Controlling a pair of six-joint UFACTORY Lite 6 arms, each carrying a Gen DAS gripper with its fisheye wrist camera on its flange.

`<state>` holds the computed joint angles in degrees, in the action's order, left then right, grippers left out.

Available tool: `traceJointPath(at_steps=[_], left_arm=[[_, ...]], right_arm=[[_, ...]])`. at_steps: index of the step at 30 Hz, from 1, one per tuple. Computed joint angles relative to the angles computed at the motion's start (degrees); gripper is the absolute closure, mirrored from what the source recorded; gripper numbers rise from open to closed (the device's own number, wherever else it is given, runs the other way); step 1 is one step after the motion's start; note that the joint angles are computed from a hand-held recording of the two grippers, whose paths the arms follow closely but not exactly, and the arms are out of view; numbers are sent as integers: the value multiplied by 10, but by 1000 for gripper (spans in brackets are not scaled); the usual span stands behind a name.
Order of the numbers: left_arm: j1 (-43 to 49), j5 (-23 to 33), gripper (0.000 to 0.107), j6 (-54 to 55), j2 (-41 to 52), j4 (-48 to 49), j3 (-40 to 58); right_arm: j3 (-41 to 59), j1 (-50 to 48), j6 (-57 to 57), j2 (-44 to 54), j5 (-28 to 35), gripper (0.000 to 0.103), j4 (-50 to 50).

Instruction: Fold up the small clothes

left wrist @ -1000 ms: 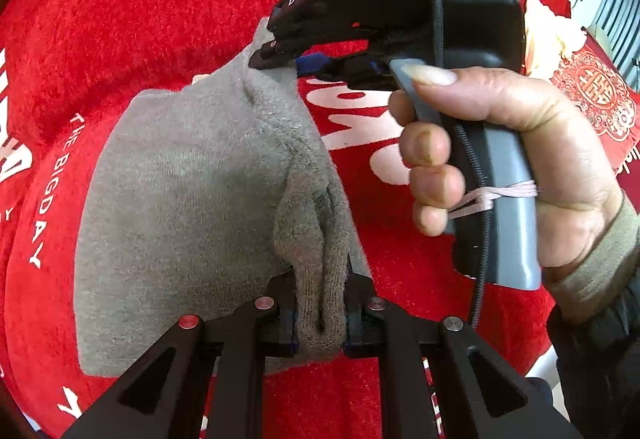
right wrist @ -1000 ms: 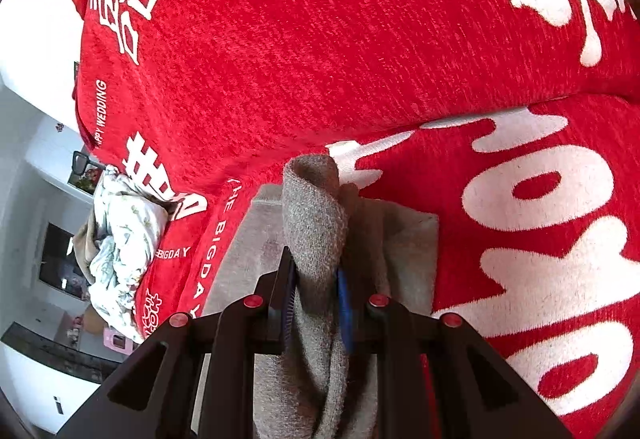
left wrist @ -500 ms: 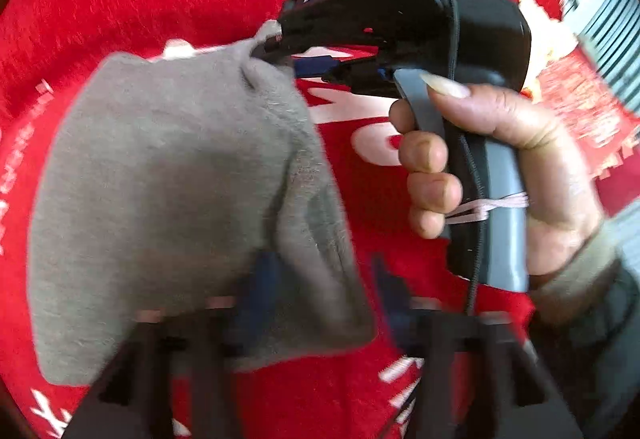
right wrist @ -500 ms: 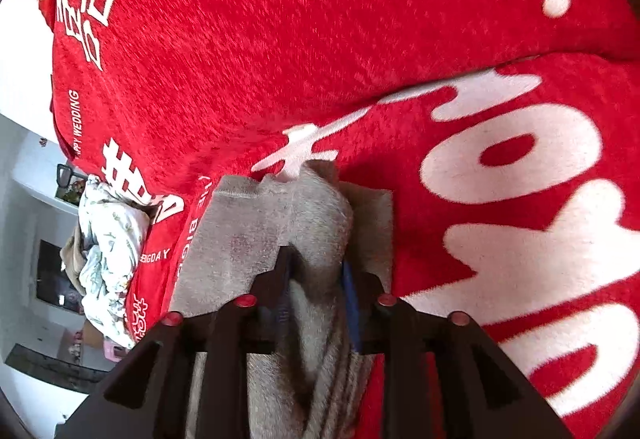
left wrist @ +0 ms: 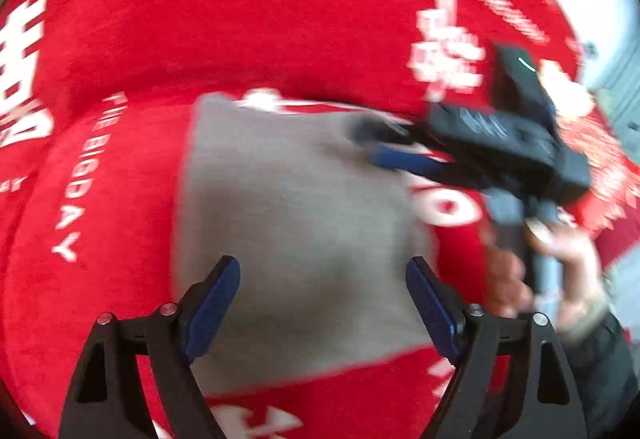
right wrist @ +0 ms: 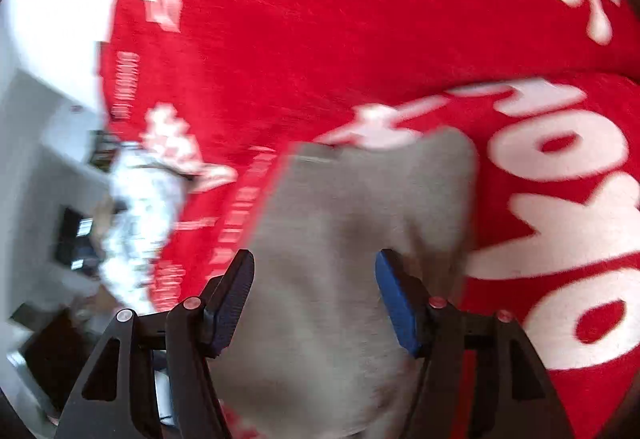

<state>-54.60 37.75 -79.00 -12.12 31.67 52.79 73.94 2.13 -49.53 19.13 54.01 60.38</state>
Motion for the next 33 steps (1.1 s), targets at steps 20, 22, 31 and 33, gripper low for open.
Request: traceJointPath(at_steps=[20,22,31,33], left_arm=[[62,10,19,0,-117,-23,-158],[61,-9,19,-2,-131,-19,-185],[67,35,19,36,-177,-23,-141],[110,3,19,91,-148,-63,-111]], right_arm=[[-363,-59,-91,-331,8,35,3],[-408,-123,-155,-331,33,47,34],[-408,-108,-39,-518,-10,28,-66],[-378,-81,-30,-493,-25,27,-45]])
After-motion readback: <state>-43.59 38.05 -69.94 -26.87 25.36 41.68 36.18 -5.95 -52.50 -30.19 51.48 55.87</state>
